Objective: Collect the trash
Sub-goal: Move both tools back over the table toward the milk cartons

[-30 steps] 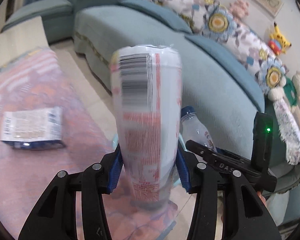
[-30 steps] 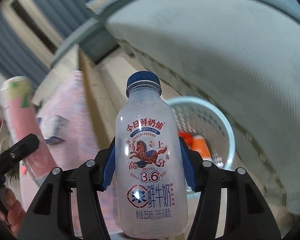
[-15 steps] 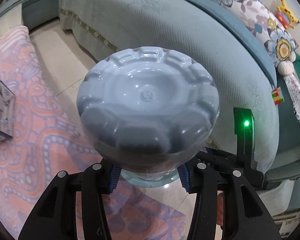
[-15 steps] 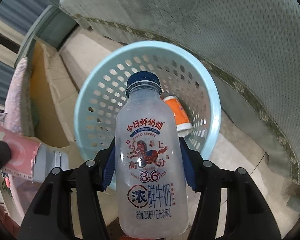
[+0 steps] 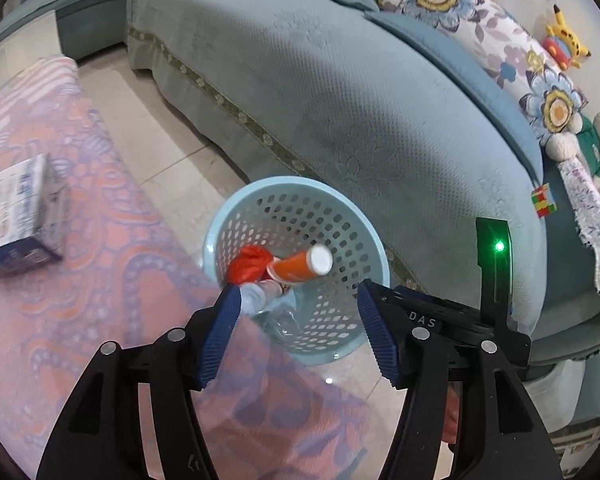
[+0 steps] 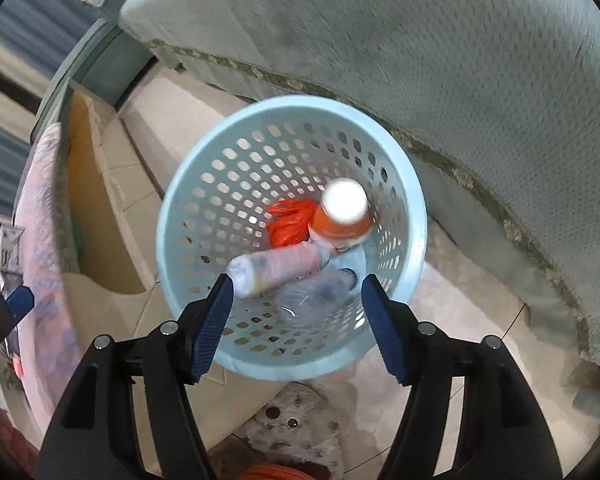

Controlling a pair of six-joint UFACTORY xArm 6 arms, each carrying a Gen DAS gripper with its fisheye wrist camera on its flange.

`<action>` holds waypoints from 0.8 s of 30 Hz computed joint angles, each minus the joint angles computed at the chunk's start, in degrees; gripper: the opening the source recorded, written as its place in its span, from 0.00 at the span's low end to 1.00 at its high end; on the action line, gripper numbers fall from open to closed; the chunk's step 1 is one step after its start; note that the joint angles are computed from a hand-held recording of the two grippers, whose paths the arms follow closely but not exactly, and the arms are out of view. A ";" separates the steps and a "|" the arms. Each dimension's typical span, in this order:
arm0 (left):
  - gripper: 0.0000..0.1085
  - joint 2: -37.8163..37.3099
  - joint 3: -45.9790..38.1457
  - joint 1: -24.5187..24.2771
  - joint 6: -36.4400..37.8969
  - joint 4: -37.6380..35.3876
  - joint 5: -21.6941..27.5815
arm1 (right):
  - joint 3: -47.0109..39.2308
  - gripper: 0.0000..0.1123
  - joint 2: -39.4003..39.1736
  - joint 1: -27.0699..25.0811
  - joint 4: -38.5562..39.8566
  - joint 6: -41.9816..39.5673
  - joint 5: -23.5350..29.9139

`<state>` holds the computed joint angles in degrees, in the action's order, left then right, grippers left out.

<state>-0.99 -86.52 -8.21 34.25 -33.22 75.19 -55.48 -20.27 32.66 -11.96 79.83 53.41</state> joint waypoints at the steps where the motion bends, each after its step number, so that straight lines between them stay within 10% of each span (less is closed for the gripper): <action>1: 0.54 -0.92 0.40 1.28 0.66 -0.77 0.24 | -1.46 0.56 0.51 0.88 -1.15 0.10 0.99; 14: 0.54 -1.96 -6.69 21.48 3.80 -9.28 4.71 | -34.68 0.56 18.51 13.06 -19.80 -6.67 6.36; 24: 0.62 9.82 -21.12 36.45 1.69 -8.26 2.08 | -62.32 0.56 39.60 15.47 -19.15 -17.05 9.17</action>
